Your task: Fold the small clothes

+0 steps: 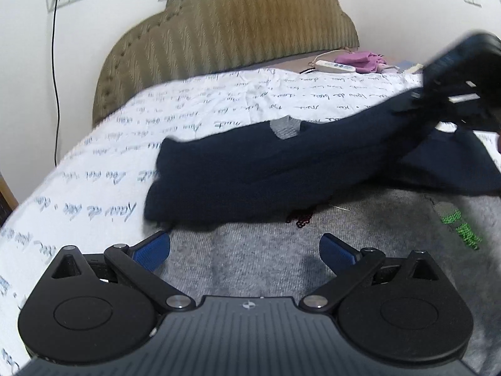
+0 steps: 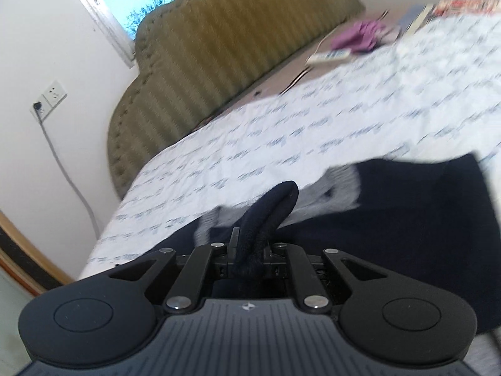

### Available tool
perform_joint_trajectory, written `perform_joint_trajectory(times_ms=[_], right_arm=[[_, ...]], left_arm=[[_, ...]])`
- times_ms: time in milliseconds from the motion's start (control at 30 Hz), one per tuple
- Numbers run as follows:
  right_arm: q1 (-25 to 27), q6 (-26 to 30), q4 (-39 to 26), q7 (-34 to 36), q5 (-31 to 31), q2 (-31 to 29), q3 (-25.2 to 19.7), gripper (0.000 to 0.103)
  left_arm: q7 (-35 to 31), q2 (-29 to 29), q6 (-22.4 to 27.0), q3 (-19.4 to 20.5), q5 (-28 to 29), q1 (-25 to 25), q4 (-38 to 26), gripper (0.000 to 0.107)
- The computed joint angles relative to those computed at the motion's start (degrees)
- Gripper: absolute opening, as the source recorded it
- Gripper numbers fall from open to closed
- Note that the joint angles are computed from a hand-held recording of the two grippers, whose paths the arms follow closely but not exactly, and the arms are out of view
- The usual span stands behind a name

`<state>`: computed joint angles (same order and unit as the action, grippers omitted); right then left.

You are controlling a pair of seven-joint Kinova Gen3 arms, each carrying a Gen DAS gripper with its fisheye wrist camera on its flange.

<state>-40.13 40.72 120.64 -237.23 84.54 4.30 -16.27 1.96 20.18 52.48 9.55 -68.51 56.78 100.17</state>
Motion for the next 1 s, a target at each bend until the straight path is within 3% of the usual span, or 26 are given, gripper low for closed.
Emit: perform_joint_trajectory(times_ms=[233,400,533,600,733,833,933,1000], right_arm=[[1.52,-2.64,2.77,-3.11,0.04,-0.81,0.60,0.008],[0.66,1.15,3.60,-5.05,-0.94,-0.41,0.15,0.009],[5.57,-2.17,2.78,-0.03,-4.13,-0.32,-2.64,0.011],[4.23,0.75,1.48,3.68,-8.23,0.09,-2.91,0.019],[-5.99,10.07,-0.55,10.40,-13.81,0.20,1.81,0.063],[-9.42,15.15,-1.73,15.35,-16.23,0.16,1.29,0.066],[-5.31,16.70,-3.60,22.34,-20.47,1.15,-4.27,0.068],[-5.98,17.63,-4.73,26.58,-24.05,2.10,-4.06,0.068]], left_arm=[[-0.63,-1.00,-1.36,-0.30,4.89,-2.28,-0.18,0.102],[-0.86,-1.45,-1.00,-0.54,5.53,-2.90,0.07,0.102],[-1.84,-1.58,-1.14,-0.45,6.94,-3.56,-0.34,0.102],[-0.98,-2.08,-1.05,-0.44,6.65,-3.15,0.22,0.102],[-1.40,-2.26,0.12,0.16,6.51,-2.58,0.20,0.102],[-1.08,-2.35,1.14,0.42,6.24,-2.11,0.26,0.102],[-0.57,-2.84,1.38,0.73,6.54,-2.12,0.54,0.102],[-0.21,-3.28,1.54,1.02,6.50,-2.04,0.91,0.102]])
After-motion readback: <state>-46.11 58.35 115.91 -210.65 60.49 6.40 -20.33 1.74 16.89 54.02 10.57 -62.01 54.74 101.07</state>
